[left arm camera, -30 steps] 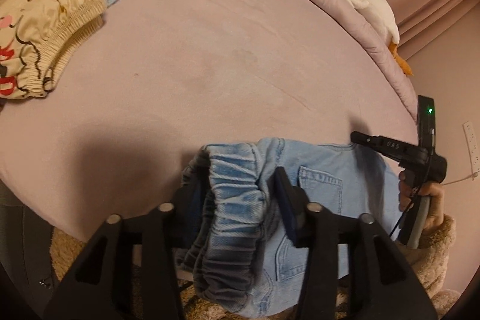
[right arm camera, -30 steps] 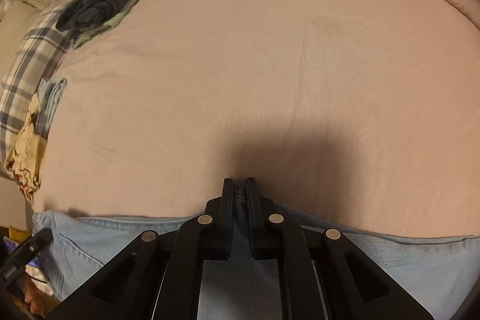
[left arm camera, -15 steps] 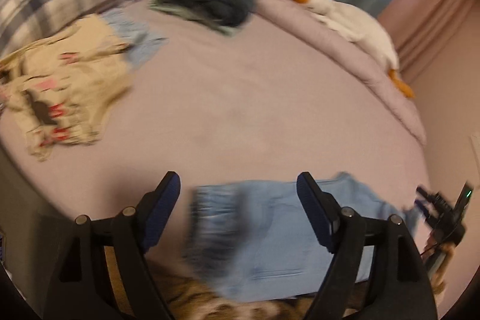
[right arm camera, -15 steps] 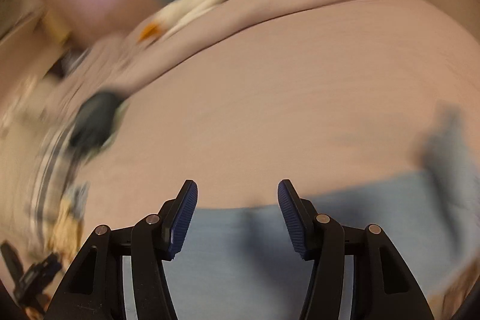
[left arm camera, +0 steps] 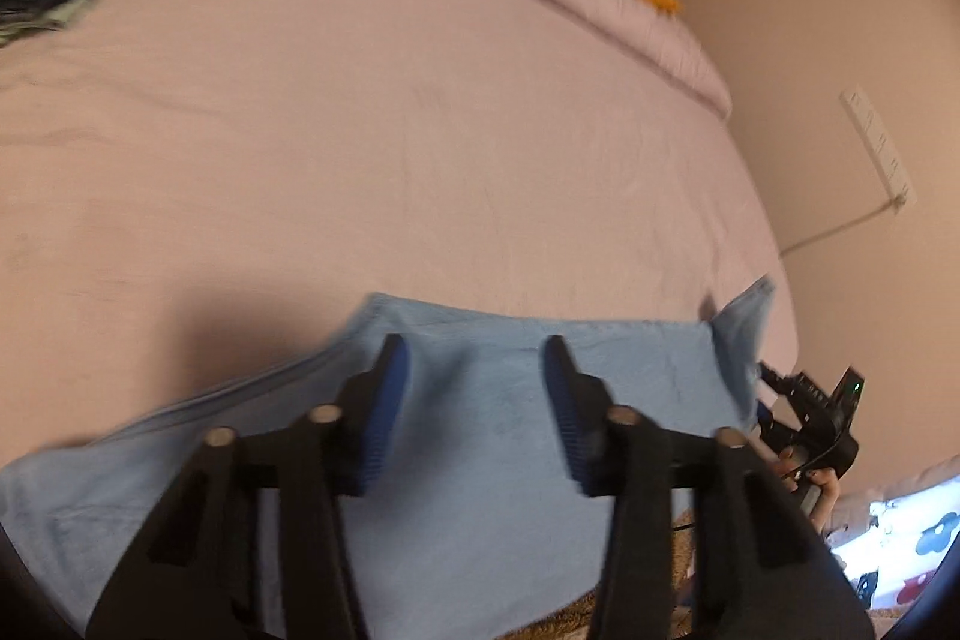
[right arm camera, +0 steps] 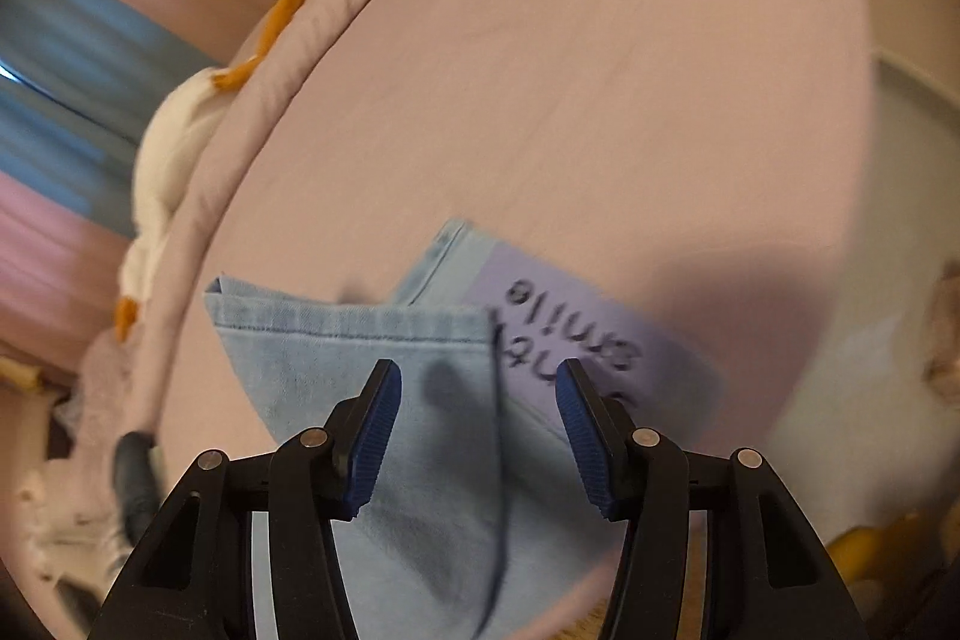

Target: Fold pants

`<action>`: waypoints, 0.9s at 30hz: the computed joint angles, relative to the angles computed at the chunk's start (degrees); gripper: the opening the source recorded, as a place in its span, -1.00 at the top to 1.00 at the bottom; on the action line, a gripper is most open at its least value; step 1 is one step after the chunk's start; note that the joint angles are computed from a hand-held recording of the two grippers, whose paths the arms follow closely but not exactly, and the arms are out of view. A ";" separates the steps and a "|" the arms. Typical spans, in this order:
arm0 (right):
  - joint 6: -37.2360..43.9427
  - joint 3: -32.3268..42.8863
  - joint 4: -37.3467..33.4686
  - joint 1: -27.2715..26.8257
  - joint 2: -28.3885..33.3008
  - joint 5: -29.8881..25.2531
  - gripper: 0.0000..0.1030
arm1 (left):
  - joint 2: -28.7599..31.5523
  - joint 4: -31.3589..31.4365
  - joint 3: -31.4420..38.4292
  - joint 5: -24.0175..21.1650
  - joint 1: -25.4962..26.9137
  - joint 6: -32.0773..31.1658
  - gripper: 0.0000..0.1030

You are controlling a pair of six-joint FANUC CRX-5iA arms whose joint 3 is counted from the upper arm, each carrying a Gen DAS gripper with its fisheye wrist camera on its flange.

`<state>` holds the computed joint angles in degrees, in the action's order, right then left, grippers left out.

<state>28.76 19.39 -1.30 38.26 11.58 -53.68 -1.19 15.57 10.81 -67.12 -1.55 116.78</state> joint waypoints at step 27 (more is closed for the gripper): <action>-17.52 -7.01 31.17 7.07 -1.24 -17.34 1.00 | 5.49 -0.96 1.45 -2.00 -0.79 1.62 0.44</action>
<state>11.24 12.38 29.87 45.33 10.34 -71.02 4.30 14.61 12.26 -69.12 -2.34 118.40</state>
